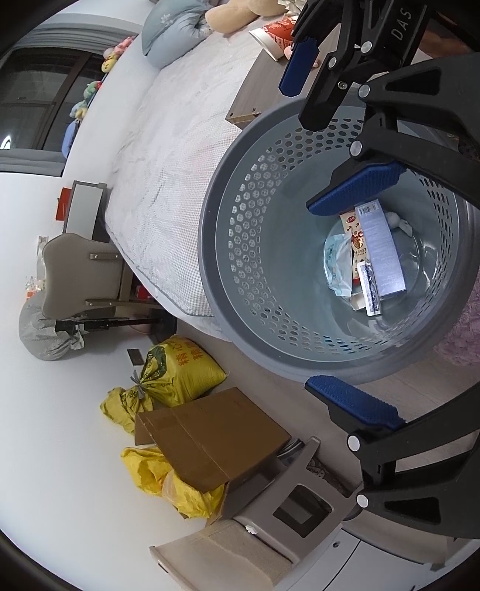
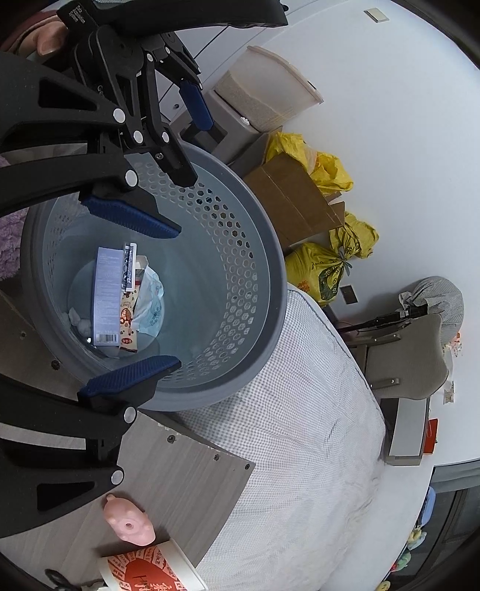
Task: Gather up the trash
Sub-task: 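Withdraw both tools from the basket back toward the table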
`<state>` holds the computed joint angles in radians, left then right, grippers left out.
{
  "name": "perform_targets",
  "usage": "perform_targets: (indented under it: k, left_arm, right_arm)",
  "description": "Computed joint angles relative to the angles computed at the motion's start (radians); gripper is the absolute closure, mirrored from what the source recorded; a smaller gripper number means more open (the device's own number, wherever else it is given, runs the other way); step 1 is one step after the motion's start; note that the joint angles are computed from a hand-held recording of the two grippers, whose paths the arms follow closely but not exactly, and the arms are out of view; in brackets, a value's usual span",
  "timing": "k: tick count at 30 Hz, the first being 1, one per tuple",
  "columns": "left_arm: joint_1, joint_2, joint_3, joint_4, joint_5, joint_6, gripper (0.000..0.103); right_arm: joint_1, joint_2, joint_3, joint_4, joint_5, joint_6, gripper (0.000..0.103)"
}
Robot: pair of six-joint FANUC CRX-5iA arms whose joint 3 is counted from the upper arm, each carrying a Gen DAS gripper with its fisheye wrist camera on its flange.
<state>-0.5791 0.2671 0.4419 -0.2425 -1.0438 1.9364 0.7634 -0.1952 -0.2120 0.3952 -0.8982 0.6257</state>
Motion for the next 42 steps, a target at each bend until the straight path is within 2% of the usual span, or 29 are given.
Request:
perform_targets:
  k: [12,25,32,36,42]
  left_arm:
    - [-0.010,-0.019,-0.011,-0.019,0.005,0.013,0.012]
    - [-0.053,-0.018,0.002,-0.008,0.022,-0.001,0.012]
    - [-0.087,-0.013,0.007,0.036,0.061,-0.032,0.012]
    - [-0.114,0.003,0.024,0.049,0.055,-0.055,0.012]
    - [-0.163,0.030,0.057,0.055,0.042,-0.077,0.012]
  right_arm:
    - [0.024,-0.039,-0.036,0.053,-0.007,-0.053,0.040]
    - [0.046,-0.146,-0.118,0.128,-0.050,-0.158,0.039]
    - [0.087,-0.242,-0.189,0.223,-0.126,-0.265,0.039]
    - [0.130,-0.321,-0.252,0.288,-0.182,-0.360,0.039]
    - [0.216,-0.445,-0.331,0.342,-0.329,-0.476,0.039]
